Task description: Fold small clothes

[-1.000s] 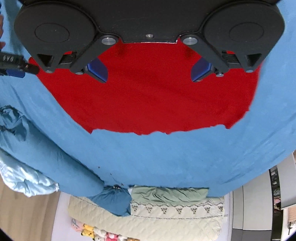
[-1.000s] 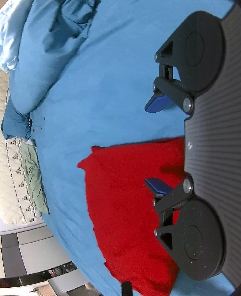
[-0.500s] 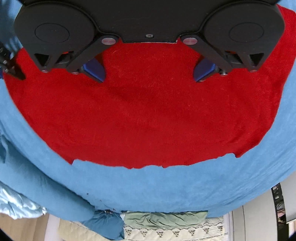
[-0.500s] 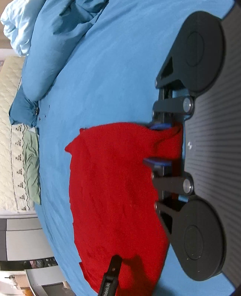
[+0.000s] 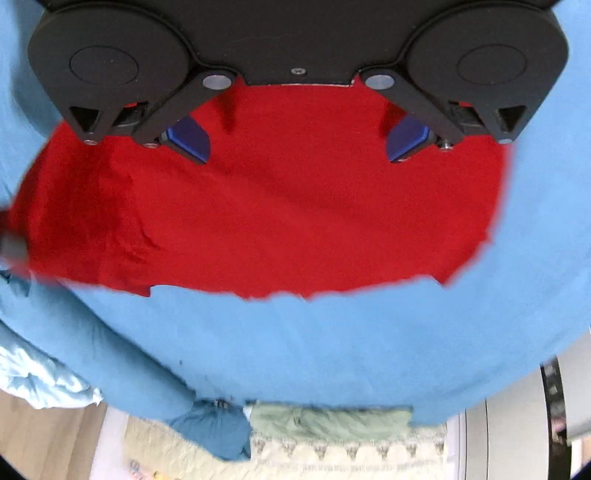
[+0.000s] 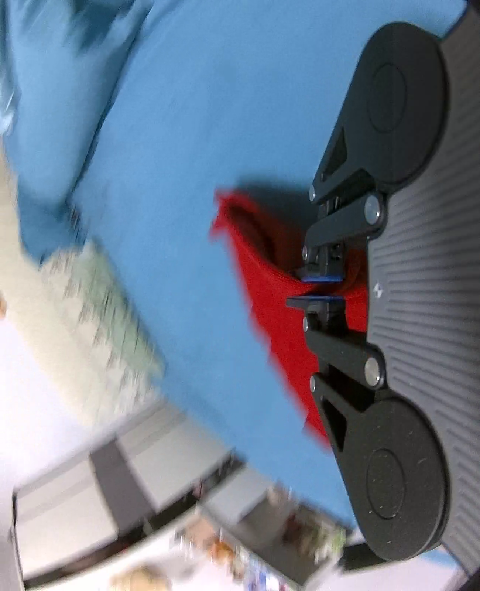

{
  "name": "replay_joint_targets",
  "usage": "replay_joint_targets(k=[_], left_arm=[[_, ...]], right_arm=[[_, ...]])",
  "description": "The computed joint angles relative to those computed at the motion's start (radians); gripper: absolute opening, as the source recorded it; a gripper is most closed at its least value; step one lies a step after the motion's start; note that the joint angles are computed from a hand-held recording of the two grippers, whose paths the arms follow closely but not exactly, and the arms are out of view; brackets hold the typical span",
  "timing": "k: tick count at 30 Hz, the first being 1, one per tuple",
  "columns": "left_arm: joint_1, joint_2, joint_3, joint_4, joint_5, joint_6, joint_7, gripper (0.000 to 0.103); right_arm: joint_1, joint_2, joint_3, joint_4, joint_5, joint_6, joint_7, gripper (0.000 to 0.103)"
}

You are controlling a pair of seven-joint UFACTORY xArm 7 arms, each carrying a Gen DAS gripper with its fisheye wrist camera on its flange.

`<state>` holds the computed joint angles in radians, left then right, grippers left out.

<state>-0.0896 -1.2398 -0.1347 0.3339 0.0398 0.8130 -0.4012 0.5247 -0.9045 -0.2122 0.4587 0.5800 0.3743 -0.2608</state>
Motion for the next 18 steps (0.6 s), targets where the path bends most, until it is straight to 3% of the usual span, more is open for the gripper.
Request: replay_joint_targets(k=[4,6,8,10,13,16,18], left_arm=[[0.035,-0.211,0.110,-0.003,0.057,0.173,0.138,0.103],[0.071,-0.322,0.159,-0.015,0.070,0.272,0.203,0.103],[0.111,-0.416,0.198,-0.031,0.077,0.363,0.256,0.103],[0.156,-0.511,0.230,-0.060,0.077,0.455,0.293,0.103],[0.219,-0.616,0.281,-0.100,0.069,0.569,0.322,0.103],[0.258,-0.681,0.302,-0.131,0.051,0.605,0.332,0.103],[0.268,-0.703,0.295,-0.138,0.035,0.598,0.333,0.103]], right_arm=[[0.294,0.077,-0.023,0.124,0.120,-0.030,-0.093,0.022],[0.456,0.154,-0.046,0.193,0.200,-0.006,-0.185,0.022],[0.559,0.265,-0.057,0.263,0.252,0.048,-0.268,0.022],[0.584,0.393,-0.024,0.319,0.256,0.110,-0.289,0.022],[0.522,0.555,0.091,0.365,0.141,0.163,-0.196,0.021],[0.476,0.604,0.166,0.361,0.087,0.169,-0.161,0.023],[0.460,0.596,0.185,0.358,0.113,0.166,-0.185,0.033]])
